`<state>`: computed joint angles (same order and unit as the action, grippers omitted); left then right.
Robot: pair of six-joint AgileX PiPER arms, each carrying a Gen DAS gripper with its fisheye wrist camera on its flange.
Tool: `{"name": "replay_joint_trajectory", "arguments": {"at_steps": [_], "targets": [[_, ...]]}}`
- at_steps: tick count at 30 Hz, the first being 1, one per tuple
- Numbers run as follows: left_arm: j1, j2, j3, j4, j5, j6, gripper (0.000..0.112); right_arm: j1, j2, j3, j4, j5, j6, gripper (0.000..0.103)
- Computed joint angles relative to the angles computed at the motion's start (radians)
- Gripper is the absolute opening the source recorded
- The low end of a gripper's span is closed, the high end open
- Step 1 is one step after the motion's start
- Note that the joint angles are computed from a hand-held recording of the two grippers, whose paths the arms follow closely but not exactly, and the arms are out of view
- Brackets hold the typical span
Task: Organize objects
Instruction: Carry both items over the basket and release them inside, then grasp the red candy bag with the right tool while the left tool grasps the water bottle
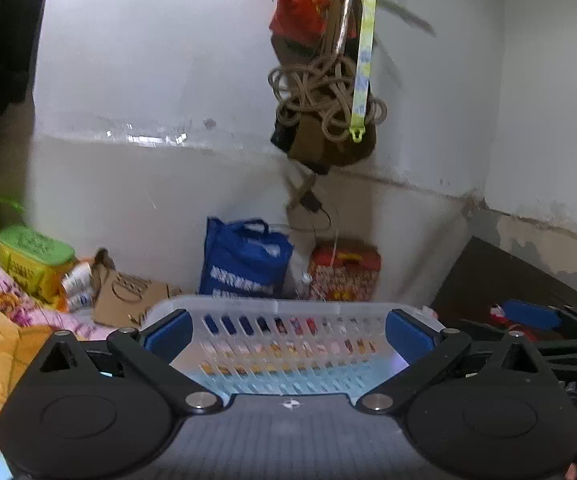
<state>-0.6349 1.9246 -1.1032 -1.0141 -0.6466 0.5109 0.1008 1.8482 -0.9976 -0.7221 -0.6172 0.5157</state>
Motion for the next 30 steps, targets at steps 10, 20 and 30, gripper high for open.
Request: {"name": "replay_joint_trajectory", "arguments": {"at_steps": [10,20,30], "targets": [[-0.254,-0.134,0.327,-0.084,-0.298,0.003,0.103,-0.192,-0.07,0.297,-0.22,-0.362,0.248,0.103],[-0.205,-0.018,0.487,0.043,-0.245,-0.368,0.102,-0.003,0.06,0.413,0.078,-0.239,-0.172,0.103],[-0.138,0.043,0.457,0.135,-0.12,-0.401,0.102,0.098,0.077,0.37,0.08,-0.084,-0.201,0.09]]}}
